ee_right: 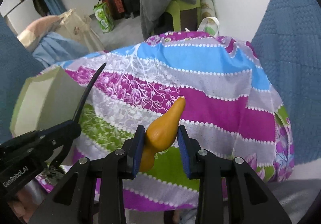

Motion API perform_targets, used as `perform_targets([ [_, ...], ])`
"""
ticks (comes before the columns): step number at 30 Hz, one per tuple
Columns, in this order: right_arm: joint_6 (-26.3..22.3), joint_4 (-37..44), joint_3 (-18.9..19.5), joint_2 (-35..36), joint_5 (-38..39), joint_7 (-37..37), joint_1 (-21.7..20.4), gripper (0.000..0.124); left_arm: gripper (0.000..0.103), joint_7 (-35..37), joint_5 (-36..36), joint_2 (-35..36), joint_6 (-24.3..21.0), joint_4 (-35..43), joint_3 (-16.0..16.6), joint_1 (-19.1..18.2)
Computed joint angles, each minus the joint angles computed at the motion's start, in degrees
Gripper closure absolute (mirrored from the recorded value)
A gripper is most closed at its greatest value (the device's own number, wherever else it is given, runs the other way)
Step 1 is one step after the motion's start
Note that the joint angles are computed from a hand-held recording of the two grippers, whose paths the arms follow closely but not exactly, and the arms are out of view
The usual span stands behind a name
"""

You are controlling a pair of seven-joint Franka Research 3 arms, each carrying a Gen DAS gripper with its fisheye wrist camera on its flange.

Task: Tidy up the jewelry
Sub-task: 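Carry the orange gourd ornament and black stick pendant over the white box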

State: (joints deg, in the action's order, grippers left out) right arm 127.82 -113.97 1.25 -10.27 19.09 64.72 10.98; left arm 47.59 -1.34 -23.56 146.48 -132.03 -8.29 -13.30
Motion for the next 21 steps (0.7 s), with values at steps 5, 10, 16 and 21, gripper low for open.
perform_targets([
  [5, -1.75, 3.54, -0.41, -1.23, 2.22, 0.84, 0.16, 0.093, 0.097, 1.74, 1.75, -2.97, -5.39, 3.35, 0.25, 0.57],
  [10, -3.35, 8.61, -0.24, -1.57, 3.93, 0.83, 0.73, 0.093, 0.097, 3.28, 3.41, -5.35, -9.58, 6.77, 0.46, 1.48],
  [16, -3.22, 14.59, 0.69, -1.91, 5.43, 1.06, 2.22, 0.093, 0.097, 5.94, 5.98, -8.18, -12.78, 10.42, 0.77, 2.93],
  [21, -2.12, 16.82, 1.92, -2.43, 6.54, 1.8, 4.14, 0.093, 0.097, 7.34, 7.9, -11.76, -13.9, 10.66, 1.5, 4.5],
])
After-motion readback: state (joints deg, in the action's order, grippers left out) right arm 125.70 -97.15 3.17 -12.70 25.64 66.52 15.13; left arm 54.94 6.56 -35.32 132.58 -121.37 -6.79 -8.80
